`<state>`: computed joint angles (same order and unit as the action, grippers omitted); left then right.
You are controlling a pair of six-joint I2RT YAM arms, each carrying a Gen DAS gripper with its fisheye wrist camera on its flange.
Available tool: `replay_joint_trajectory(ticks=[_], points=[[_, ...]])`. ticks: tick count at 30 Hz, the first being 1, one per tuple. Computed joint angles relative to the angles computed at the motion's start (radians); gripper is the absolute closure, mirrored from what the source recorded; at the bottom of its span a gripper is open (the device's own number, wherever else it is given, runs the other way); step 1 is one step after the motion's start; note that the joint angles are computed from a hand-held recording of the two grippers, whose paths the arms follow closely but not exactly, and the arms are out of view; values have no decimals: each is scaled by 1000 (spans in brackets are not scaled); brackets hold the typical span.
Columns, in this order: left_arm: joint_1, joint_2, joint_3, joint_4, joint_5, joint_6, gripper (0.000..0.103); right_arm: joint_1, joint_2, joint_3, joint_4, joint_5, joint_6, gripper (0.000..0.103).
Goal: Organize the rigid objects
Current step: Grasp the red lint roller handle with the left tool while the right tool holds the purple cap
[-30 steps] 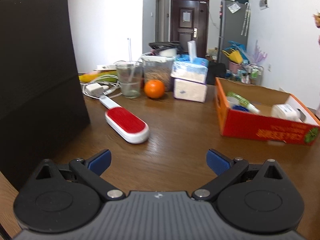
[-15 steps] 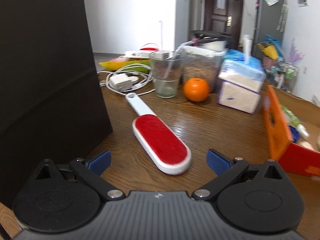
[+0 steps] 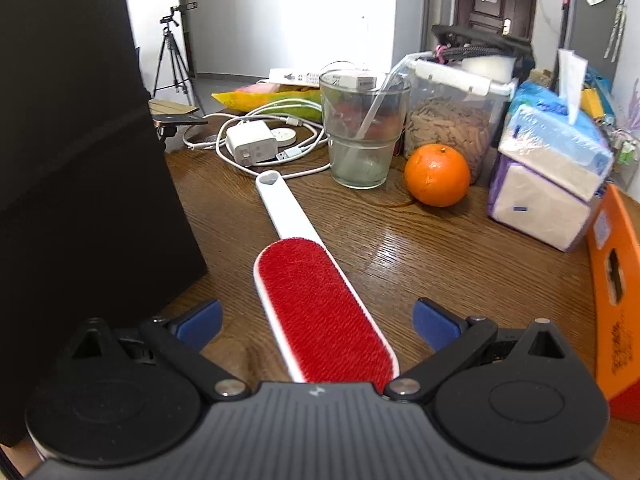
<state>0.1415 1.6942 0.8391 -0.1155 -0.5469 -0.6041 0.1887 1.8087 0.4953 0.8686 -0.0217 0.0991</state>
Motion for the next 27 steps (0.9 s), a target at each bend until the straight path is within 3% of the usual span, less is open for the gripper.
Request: replay_joint_trajectory(ticks=[8, 11, 12, 15, 27], points=[[25, 151, 103, -29, -38, -65, 4, 6, 4, 11, -18, 11, 3, 50], [47, 143, 79, 11, 9, -55, 18, 5, 5, 11, -15, 3, -3, 50], [50, 133, 65, 29, 15, -52, 32, 6, 6, 10, -11, 0, -5, 50], [45, 107, 30, 69, 14, -27, 44, 17, 5, 3, 5, 9, -17, 50], [6, -26, -110, 149, 21, -10, 46, 31, 1, -25, 69, 20, -25, 50]])
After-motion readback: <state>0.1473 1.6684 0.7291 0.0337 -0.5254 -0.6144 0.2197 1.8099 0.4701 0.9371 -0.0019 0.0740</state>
